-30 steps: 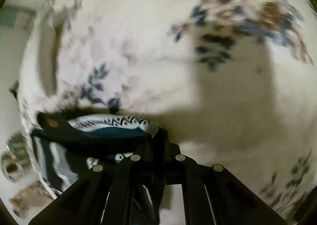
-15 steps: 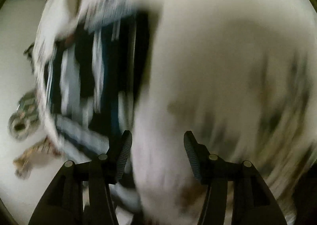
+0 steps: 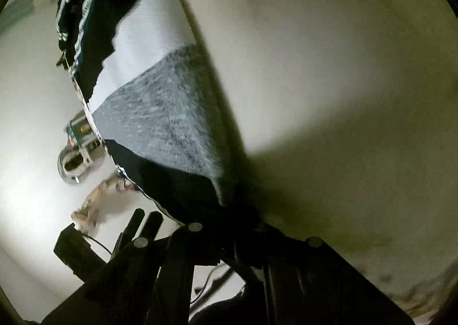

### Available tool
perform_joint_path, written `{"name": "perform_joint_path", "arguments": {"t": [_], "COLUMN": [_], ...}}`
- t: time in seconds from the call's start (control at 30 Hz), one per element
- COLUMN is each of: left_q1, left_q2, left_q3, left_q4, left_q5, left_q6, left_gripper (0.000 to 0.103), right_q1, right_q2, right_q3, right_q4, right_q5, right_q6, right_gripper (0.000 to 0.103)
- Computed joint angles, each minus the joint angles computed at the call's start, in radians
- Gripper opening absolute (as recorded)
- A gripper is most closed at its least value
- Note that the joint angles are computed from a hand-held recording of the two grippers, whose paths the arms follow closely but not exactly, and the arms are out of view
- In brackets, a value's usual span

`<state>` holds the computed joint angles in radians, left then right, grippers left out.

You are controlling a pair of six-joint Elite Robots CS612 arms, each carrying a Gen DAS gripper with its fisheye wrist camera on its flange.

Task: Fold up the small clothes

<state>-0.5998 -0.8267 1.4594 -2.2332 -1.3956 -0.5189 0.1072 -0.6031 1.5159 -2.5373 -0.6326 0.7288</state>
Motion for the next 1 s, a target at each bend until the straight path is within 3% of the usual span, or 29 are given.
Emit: {"name": "perform_joint_path", "arguments": {"t": [0.1,0.23,0.3,0.37,0.4,0.43,0.57,0.67,0.7,0.77,0.8,0.83,1.0], "left_q1": [-0.004,-0.005,-0.007,-0.021,-0.030,-0.036,-0.077,-0.102,-0.113,-0.129,-0.132,-0.131,-0.099], "left_q2": [-0.008,-0.015,-0.020,-0.021,-0.020,-0.016,0.029,0.059,0.068,0.074,0.071,0.067,0.028], "left_q3": [0.016,0.026,0.037,0.046,0.048,0.046,0.006,-0.011,-0.012,-0.010,-0.004,0.000,0.037], "left_q4": [0.001,-0.001,-0.036,-0.078,-0.096,-0.107,-0.107,-0.121,-0.130,-0.145,-0.160,-0.168,-0.233], "left_q5": [0.002,-0.009,-0.021,-0.026,-0.040,-0.052,-0.127,-0.121,-0.093,-0.038,-0.009,-0.007,-0.054], "left_q6": [0.007,0.013,0.043,0.117,0.154,0.180,0.295,0.331,0.349,0.378,0.378,0.373,0.348], "left_gripper": [0.093,0.093,0.093,0.093,0.093,0.093,0.093,0.091,0.083,0.038,0.027,0.010,0.007], "right_q1": [0.014,0.016,0.005,-0.007,-0.014,-0.022,-0.062,-0.104,-0.116,-0.135,-0.148,-0.157,-0.205], "right_q2": [-0.030,-0.011,-0.003,-0.020,-0.031,-0.040,-0.074,-0.081,-0.082,-0.078,-0.070,-0.058,0.068], "right_q3": [0.020,-0.049,-0.096,-0.108,-0.105,-0.099,-0.074,-0.068,-0.072,-0.096,-0.111,-0.134,-0.337], "right_q4": [0.042,0.170,0.261,0.305,0.301,0.294,0.304,0.314,0.319,0.327,0.319,0.297,0.169], "right_q5": [-0.058,-0.045,-0.036,-0.099,-0.130,-0.150,-0.235,-0.284,-0.297,-0.332,-0.337,-0.334,-0.274], "right_q6": [-0.036,-0.108,-0.177,-0.234,-0.236,-0.230,-0.209,-0.226,-0.241,-0.260,-0.270,-0.268,-0.206], "right_gripper": [0.004,0.007,0.017,0.031,0.046,0.053,0.054,0.054,0.054,0.054,0.054,0.054,0.054]}}
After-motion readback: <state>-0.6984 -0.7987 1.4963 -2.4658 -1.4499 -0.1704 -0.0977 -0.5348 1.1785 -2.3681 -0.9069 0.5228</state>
